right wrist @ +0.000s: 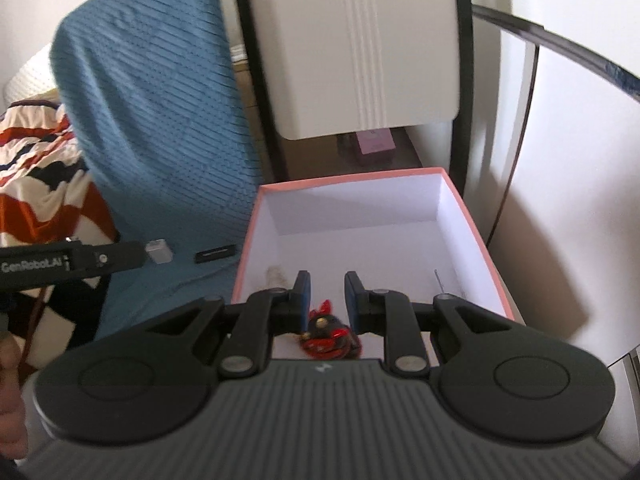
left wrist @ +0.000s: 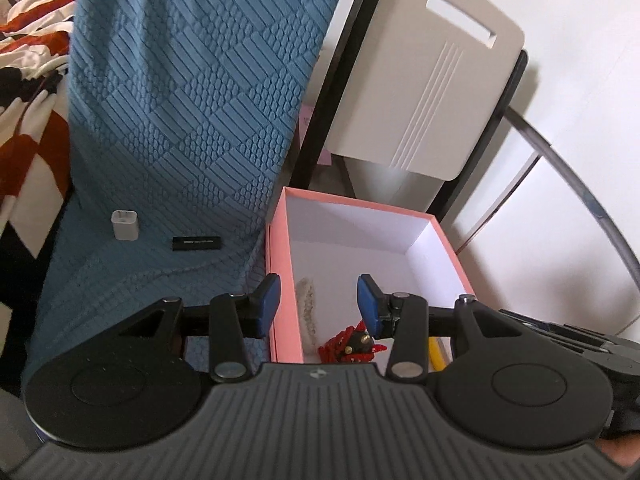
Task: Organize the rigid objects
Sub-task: 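Withdraw both open grippers from the pink box back toward the cushion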
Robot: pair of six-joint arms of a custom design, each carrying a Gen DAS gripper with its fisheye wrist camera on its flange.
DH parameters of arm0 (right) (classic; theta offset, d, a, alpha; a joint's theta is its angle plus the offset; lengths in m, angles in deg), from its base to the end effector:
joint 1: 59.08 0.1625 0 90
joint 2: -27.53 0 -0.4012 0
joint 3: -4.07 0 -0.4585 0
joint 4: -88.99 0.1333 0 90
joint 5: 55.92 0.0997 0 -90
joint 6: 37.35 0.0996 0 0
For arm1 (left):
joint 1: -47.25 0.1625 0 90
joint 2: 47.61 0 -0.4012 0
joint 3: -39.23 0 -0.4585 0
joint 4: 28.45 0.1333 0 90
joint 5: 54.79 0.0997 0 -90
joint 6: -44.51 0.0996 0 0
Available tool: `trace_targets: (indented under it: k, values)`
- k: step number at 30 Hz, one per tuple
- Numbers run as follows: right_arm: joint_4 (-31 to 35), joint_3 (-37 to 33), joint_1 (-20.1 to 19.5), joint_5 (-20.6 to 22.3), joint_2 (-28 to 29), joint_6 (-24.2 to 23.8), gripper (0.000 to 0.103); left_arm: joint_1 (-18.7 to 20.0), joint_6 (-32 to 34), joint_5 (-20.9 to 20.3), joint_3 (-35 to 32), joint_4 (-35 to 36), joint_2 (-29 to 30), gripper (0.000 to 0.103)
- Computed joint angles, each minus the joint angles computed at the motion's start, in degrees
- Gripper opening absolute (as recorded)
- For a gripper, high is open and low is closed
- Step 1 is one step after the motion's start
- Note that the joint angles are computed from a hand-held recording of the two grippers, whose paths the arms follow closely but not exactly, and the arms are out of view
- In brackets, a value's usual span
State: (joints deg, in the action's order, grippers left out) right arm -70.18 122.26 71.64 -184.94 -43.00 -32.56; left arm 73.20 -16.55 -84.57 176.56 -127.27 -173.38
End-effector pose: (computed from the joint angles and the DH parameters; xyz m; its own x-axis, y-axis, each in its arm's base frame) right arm 0.4212 -0.3812 0.1664 -0.7875 -0.2718 0.5531 -0.5431 0.7304 -0.4143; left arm -0.1843 -0.3341 0.3420 -0.8731 -0.1576 -0.4613 0.2771 0.6182 -0.7356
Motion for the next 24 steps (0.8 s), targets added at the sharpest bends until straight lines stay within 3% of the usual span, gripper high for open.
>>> trace_targets:
  k: [11,15,18,24]
  values:
    - [4.1,2.2,8.0,-1.4,-2.3,6.4,0.022,-15.7,-22.4,-0.6,-1.6,36.1,-13.3,0.050]
    - [5.0,2.9,10.6,-1.8,-2.8,8.8,0.022,-22.8,-34.0,-2.0,-3.7,51.4,-15.8,0.050]
    - [5.4,3.3,12.1,-2.1,-2.9,9.9,0.022,-27.6,-42.1,-4.3,-4.9,60.8,-16.9,0.056]
    - [5.0,4.7,15.0,-2.0,-3.6,12.4,0.022,-39.6,-58.5,-12.7,-5.9,77.5,-19.0,0.057]
